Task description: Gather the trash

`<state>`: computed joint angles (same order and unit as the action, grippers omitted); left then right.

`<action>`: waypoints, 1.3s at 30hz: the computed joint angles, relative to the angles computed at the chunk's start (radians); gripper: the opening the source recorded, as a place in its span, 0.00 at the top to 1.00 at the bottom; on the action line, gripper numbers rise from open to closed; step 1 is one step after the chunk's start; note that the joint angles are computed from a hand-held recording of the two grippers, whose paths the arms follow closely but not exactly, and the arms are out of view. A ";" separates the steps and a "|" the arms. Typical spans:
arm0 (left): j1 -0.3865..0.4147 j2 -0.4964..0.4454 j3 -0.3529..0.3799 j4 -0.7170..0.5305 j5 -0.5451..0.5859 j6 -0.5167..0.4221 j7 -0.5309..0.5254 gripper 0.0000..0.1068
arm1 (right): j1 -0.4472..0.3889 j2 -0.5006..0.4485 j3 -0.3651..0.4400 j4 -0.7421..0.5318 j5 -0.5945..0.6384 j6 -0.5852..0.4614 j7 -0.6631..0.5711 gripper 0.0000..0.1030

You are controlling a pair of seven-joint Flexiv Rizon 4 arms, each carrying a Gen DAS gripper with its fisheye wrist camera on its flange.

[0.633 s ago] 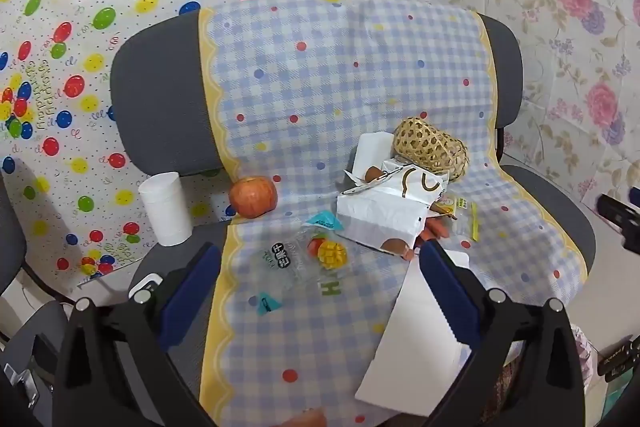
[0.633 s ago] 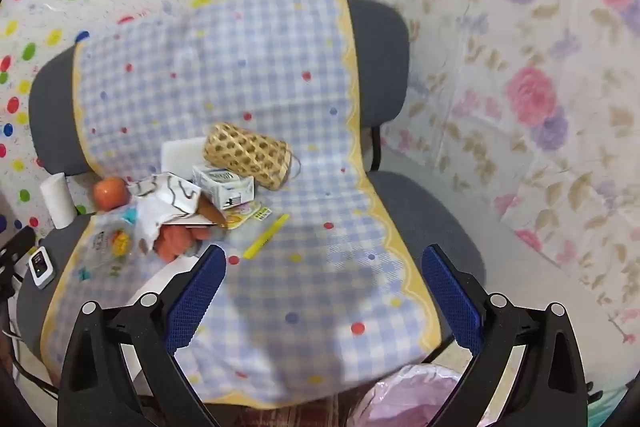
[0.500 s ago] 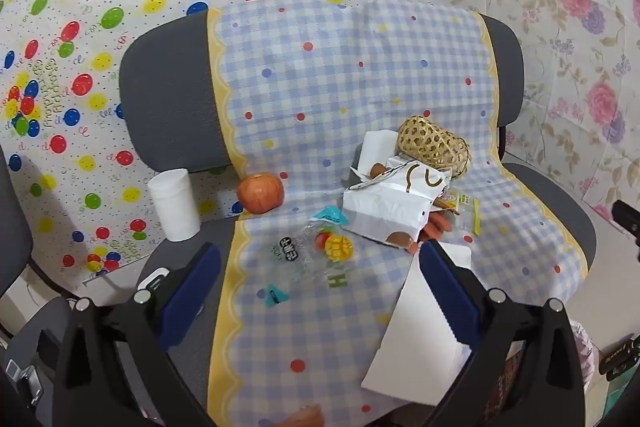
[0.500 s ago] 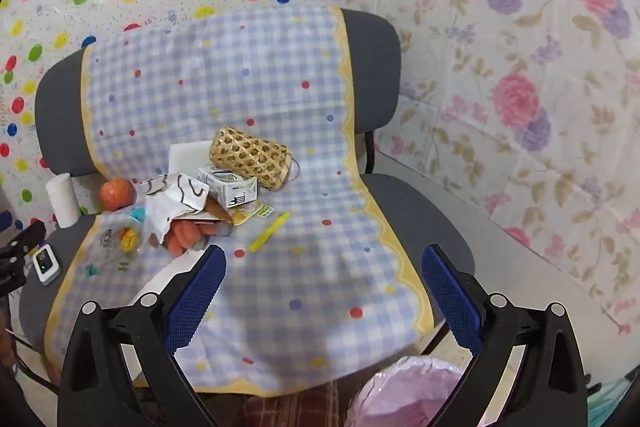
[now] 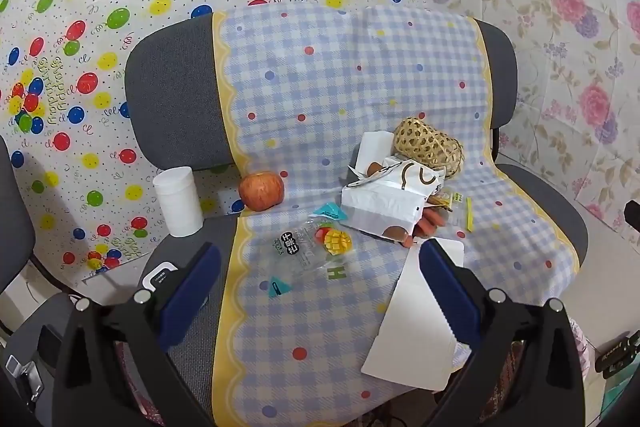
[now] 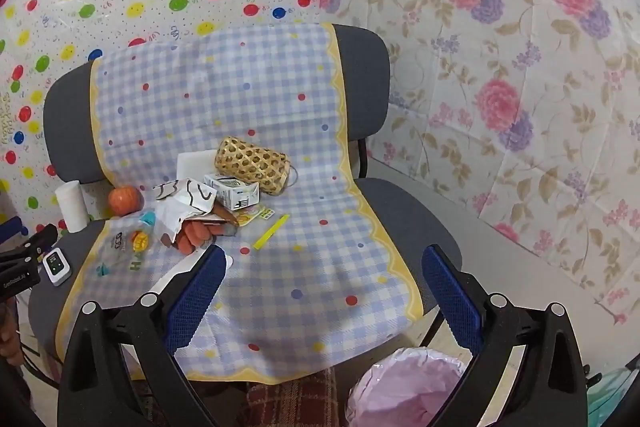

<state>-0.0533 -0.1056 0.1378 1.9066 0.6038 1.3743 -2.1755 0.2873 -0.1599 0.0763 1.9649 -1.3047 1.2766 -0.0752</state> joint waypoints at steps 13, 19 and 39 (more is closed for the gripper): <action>0.009 0.001 -0.001 -0.012 -0.009 -0.019 0.006 0.10 | -0.002 -0.004 -0.003 -0.003 0.019 0.001 -0.013 0.06; 0.012 -0.004 0.000 -0.014 -0.014 -0.023 0.008 0.10 | 0.001 -0.004 -0.001 -0.004 0.034 -0.005 -0.027 0.06; 0.016 -0.009 0.007 -0.011 -0.032 -0.016 0.028 0.10 | 0.013 -0.017 -0.008 -0.015 0.069 -0.008 -0.057 0.06</action>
